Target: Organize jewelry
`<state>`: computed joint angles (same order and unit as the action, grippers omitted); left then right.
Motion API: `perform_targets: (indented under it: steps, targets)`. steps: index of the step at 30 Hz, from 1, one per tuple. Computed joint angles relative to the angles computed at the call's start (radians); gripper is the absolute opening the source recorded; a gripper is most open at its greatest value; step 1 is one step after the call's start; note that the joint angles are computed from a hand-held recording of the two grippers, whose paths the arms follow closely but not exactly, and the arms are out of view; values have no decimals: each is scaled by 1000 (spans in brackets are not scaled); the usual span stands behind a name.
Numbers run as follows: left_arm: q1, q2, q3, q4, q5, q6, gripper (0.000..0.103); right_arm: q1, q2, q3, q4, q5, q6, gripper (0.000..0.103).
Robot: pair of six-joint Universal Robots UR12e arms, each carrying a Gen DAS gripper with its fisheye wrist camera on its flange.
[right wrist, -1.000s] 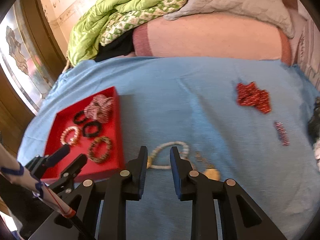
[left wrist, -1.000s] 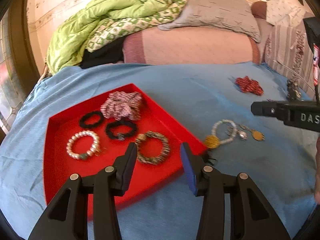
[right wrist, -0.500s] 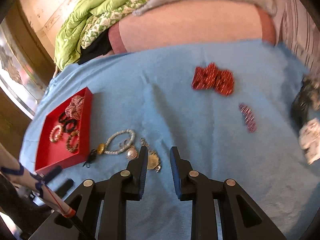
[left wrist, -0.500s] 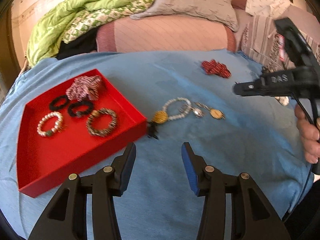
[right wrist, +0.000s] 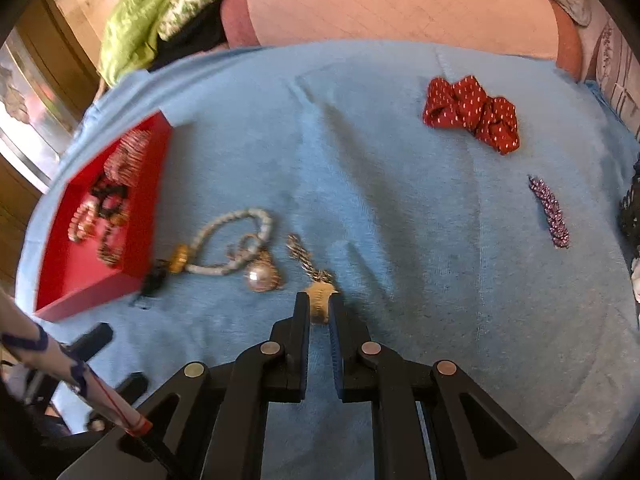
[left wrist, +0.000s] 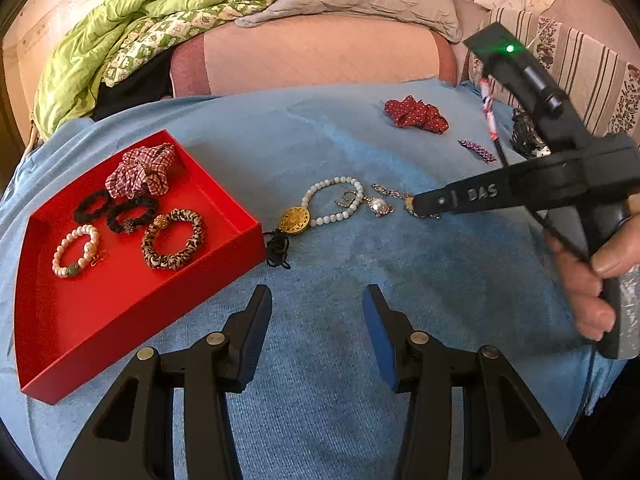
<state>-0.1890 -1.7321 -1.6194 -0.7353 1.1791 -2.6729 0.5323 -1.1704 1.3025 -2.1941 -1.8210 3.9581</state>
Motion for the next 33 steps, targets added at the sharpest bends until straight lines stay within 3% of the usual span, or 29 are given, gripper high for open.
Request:
perform_targets:
  steps: [7, 9, 15, 24, 30, 33]
  targets:
    - [-6, -11, 13, -10, 0, -1, 46, 23, 33, -53, 47, -61, -129, 11]
    - [-9, -13, 16, -14, 1, 3, 46, 34, 43, -74, 89, -86, -159, 1]
    - [-13, -26, 46, -61, -22, -8, 46, 30, -3, -27, 23, -79, -106, 0]
    - [-52, -79, 126, -153, -39, -36, 46, 6, -93, 97, -196, -60, 17, 0]
    - [-91, -129, 178, -174, 25, -31, 40, 4, -102, 108, -226, -52, 34, 1]
    - [-108, -145, 181, -125, 51, -26, 40, 1, -103, 112, -233, -42, 35, 1]
